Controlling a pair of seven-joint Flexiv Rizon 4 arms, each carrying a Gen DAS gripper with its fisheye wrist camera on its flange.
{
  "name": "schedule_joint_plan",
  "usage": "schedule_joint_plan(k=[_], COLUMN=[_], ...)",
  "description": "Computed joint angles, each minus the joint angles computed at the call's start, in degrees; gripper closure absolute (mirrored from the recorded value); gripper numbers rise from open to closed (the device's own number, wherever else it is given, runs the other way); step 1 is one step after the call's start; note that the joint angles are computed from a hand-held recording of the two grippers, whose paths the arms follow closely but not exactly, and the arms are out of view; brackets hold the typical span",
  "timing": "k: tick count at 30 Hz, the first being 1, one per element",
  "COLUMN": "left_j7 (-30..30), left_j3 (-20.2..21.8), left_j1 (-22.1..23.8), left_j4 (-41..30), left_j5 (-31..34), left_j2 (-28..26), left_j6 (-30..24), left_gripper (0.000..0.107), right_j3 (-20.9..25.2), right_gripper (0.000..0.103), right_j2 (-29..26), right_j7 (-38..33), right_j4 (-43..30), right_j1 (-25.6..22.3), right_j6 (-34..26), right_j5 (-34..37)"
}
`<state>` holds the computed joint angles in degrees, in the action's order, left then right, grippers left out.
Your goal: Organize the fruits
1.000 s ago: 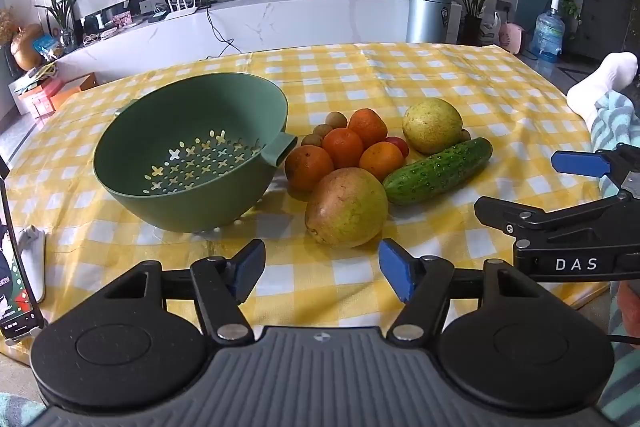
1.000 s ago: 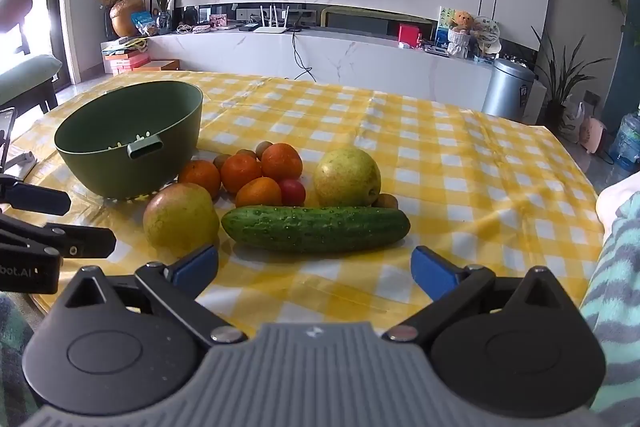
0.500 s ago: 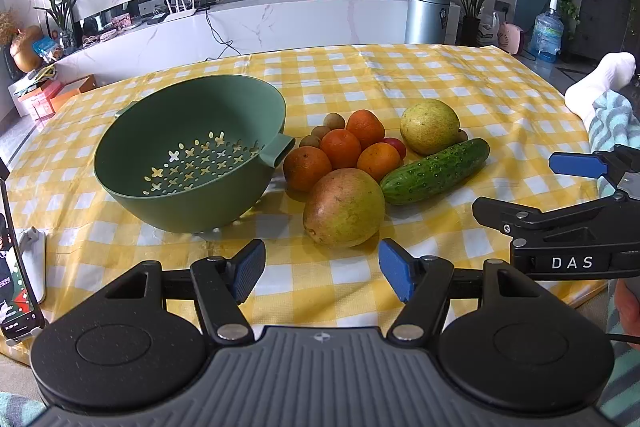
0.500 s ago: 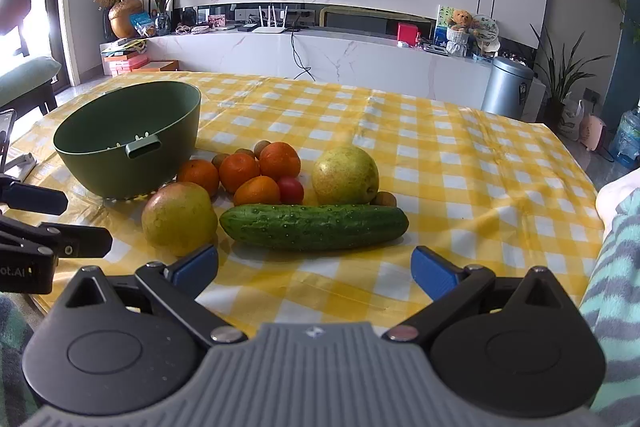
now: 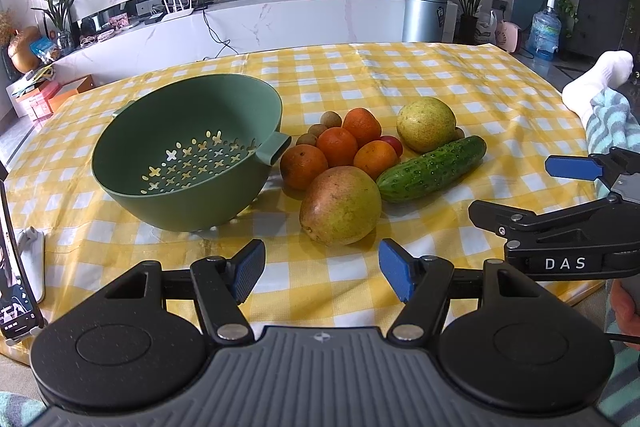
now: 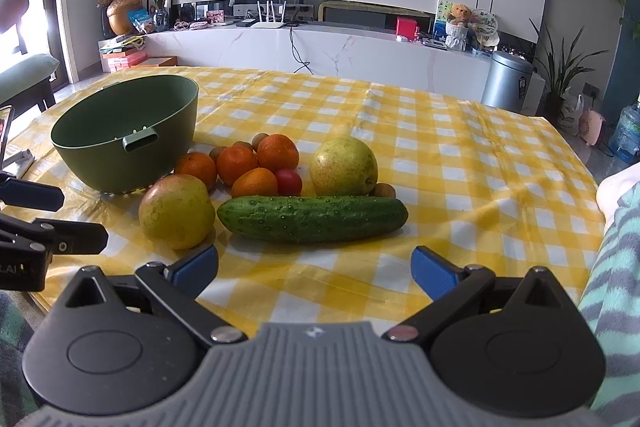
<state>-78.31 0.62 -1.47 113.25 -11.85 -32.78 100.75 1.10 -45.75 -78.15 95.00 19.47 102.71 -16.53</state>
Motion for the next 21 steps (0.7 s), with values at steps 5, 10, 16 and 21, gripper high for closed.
schedule_joint_plan(k=[5, 10, 16, 21], left_j7=[-0.1, -0.2, -0.2, -0.2], left_j3=[0.3, 0.6, 0.9, 1.1], left_j1=[-0.3, -0.6, -1.0, -1.1], left_j4=[0.0, -0.1, 0.0, -0.1], left_j5=[0.0, 0.0, 0.0, 0.0], left_j2=[0.1, 0.0, 0.1, 0.1], left_j6=[-0.2, -0.3, -0.4, -0.5], left_gripper=[0.030, 0.030, 0.030, 0.030], right_j3=[0.1, 0.0, -0.1, 0.1], right_gripper=[0.004, 0.004, 0.004, 0.004], right_j2=[0.0, 0.0, -0.1, -0.1], right_j7=[-0.1, -0.2, -0.1, -0.2], right_j4=[0.0, 0.0, 0.0, 0.1], right_j1=[-0.1, 0.0, 0.0, -0.2], right_j6=[0.0, 0.0, -0.1, -0.3], right_j5=[0.0, 0.1, 0.2, 0.1])
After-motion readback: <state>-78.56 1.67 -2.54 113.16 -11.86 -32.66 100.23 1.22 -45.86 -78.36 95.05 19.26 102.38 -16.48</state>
